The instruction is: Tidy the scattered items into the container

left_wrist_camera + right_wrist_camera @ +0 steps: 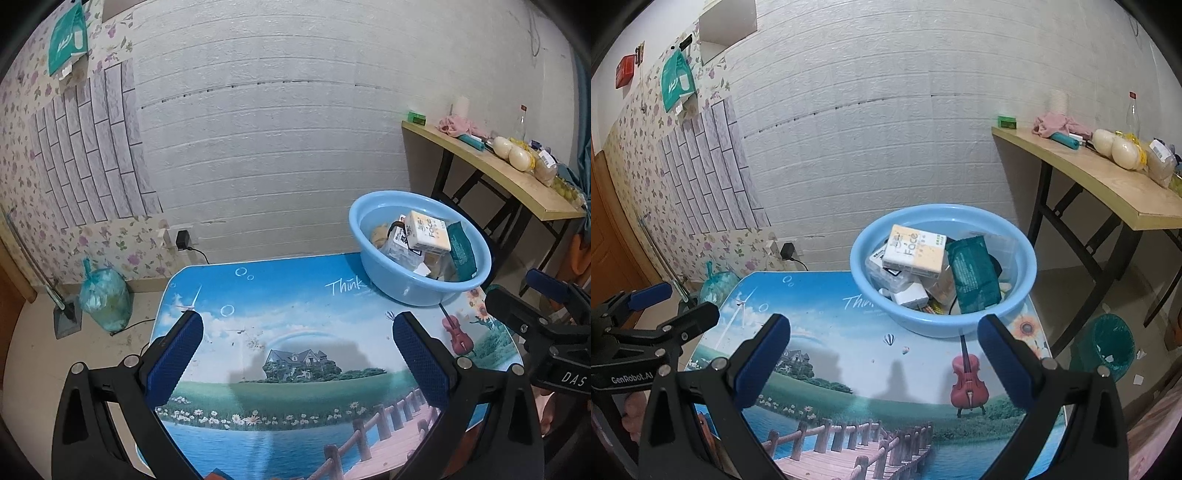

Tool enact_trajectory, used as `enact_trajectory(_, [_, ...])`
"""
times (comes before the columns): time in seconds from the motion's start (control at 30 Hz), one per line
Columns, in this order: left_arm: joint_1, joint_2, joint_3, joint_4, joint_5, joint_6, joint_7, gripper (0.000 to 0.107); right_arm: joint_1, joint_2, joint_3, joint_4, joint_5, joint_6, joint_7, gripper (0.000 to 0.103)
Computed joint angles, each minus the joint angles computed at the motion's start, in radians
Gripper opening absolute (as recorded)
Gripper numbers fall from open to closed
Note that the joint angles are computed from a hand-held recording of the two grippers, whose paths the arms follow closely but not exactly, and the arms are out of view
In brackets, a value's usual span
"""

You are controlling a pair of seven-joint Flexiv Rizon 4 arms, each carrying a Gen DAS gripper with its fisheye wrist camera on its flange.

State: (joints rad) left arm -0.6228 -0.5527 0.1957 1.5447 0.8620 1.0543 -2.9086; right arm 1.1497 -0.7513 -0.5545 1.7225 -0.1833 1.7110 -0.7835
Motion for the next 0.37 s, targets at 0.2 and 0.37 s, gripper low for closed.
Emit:
enact_trajectory(0.2, [-0.001, 0.002, 0.0, 0.003, 0.004, 0.002, -0.009, 0.103, -0.002, 0.002, 0.005, 0.002, 0.0, 0.001, -0.005, 0.103])
enact_trajectory(0.37, [-0.011, 0.005, 0.004, 0.0, 0.024, -0.006, -0.02, 0.103, -0.002, 0.003, 0.006, 0.003, 0.0, 0.0, -0.005, 0.103])
